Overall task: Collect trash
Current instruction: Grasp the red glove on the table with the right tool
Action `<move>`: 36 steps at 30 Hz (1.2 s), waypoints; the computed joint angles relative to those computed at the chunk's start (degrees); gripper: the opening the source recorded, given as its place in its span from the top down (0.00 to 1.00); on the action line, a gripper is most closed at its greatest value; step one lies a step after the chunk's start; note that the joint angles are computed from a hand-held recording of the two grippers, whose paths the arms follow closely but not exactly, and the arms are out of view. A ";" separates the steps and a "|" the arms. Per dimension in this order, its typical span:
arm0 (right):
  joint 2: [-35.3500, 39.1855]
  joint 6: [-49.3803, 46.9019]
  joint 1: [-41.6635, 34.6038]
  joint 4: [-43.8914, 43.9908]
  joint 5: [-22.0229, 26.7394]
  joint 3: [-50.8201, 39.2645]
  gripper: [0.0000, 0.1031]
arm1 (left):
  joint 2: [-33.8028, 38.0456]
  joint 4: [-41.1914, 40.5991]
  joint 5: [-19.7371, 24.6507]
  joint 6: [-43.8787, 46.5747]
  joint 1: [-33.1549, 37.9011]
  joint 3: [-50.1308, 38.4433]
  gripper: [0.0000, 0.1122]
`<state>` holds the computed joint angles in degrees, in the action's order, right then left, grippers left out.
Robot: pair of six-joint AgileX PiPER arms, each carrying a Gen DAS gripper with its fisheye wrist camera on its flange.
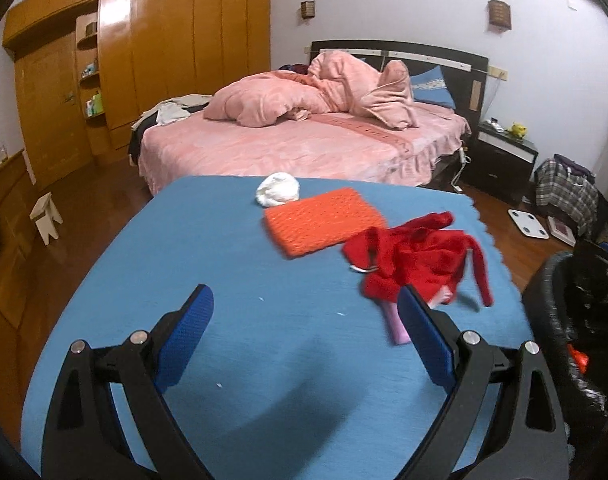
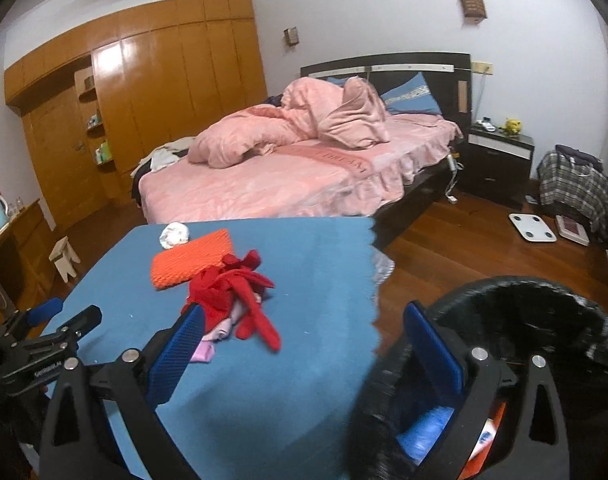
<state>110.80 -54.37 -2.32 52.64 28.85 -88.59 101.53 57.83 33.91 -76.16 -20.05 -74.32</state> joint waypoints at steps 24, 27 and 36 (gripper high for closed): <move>21.05 14.46 9.20 -14.78 7.89 -25.75 0.75 | 9.02 1.57 -4.10 -1.96 6.28 -3.71 0.19; 19.07 9.49 8.90 -10.26 7.05 -21.90 0.83 | 9.00 1.70 -4.30 -2.01 6.38 -3.66 0.19; 11.68 -0.95 6.04 0.34 8.67 -12.21 0.90 | 7.65 1.96 -3.57 -2.90 5.43 -2.63 0.19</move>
<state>122.48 -55.32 3.73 52.98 37.52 -100.81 109.17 59.79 30.34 -79.05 -14.62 -76.95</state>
